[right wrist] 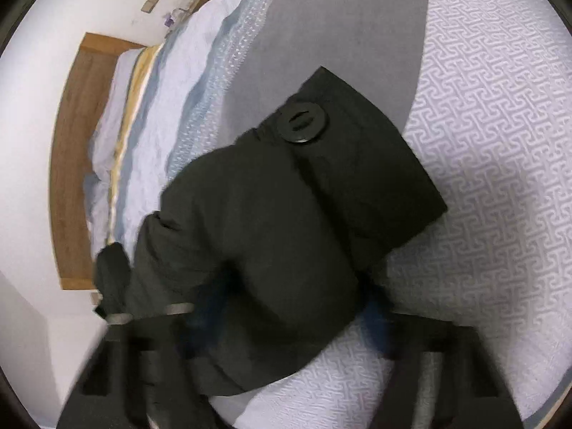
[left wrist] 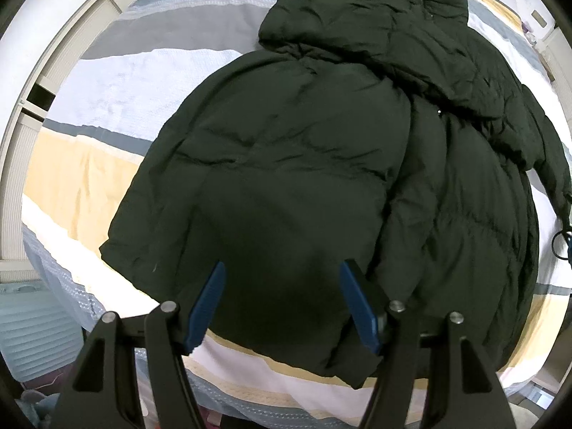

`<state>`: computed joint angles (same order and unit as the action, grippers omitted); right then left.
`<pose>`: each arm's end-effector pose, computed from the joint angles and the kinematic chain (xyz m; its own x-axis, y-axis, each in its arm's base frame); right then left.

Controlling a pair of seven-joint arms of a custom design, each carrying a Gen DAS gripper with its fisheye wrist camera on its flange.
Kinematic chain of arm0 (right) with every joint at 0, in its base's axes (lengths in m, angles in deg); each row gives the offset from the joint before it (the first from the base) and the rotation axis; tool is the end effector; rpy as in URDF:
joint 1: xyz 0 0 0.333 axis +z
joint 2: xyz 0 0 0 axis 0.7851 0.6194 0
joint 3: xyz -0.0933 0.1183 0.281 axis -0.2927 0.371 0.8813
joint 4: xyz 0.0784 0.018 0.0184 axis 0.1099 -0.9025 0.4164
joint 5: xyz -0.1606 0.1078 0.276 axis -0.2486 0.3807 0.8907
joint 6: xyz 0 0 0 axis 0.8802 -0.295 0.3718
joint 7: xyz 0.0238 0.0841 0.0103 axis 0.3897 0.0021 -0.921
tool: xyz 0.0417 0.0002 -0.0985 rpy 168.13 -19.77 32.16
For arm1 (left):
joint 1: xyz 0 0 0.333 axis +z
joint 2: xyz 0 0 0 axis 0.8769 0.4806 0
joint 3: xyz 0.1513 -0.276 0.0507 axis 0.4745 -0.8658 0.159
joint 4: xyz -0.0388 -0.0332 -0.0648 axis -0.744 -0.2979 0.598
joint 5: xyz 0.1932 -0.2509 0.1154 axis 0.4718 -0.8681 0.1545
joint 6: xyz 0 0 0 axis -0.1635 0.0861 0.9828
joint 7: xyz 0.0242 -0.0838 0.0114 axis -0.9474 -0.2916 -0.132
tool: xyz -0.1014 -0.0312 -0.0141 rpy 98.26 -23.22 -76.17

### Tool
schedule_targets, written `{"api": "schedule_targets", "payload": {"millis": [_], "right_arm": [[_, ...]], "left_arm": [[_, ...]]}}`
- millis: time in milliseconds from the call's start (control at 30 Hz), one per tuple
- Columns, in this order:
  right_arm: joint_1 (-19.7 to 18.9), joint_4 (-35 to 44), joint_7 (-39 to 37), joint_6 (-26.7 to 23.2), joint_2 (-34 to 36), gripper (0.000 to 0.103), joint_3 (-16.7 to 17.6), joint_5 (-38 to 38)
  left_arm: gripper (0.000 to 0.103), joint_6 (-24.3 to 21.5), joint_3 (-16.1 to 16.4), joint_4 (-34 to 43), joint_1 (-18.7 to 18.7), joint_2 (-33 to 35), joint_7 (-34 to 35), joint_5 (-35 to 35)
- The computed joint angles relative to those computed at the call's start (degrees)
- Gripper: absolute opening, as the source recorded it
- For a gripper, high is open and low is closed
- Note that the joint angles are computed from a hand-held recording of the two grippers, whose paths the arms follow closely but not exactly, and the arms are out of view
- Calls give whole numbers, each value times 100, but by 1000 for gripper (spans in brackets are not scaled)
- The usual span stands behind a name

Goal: Fold large clothes
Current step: 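Grasp the other sleeve cuff with the right gripper and lift it, then fold the held sleeve across the coat body with the right gripper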

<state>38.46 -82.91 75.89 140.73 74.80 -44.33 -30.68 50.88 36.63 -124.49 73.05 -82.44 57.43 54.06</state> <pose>0.7134 -0.0323 0.2972 -0.6425 -0.4134 -0.6452 -0.5022 0.8631 -0.0530 0.4798 0.0980 0.4457 0.4019 -0.9126 -0.0756 -0.9126 -0.3925 -0.1143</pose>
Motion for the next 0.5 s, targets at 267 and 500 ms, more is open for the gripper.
{"api": "schedule_targets", "payload": {"millis": [267,500], "right_arm": [[674,639,184,-331,-202,7,-752,-1024],[1209,1363,-90,-773,-415,7,-1065,-1906]], "left_arm": [[65,191,22,-52,30,-87,115,-154],[65,533,79,-205,118,-123,305,-554]]}}
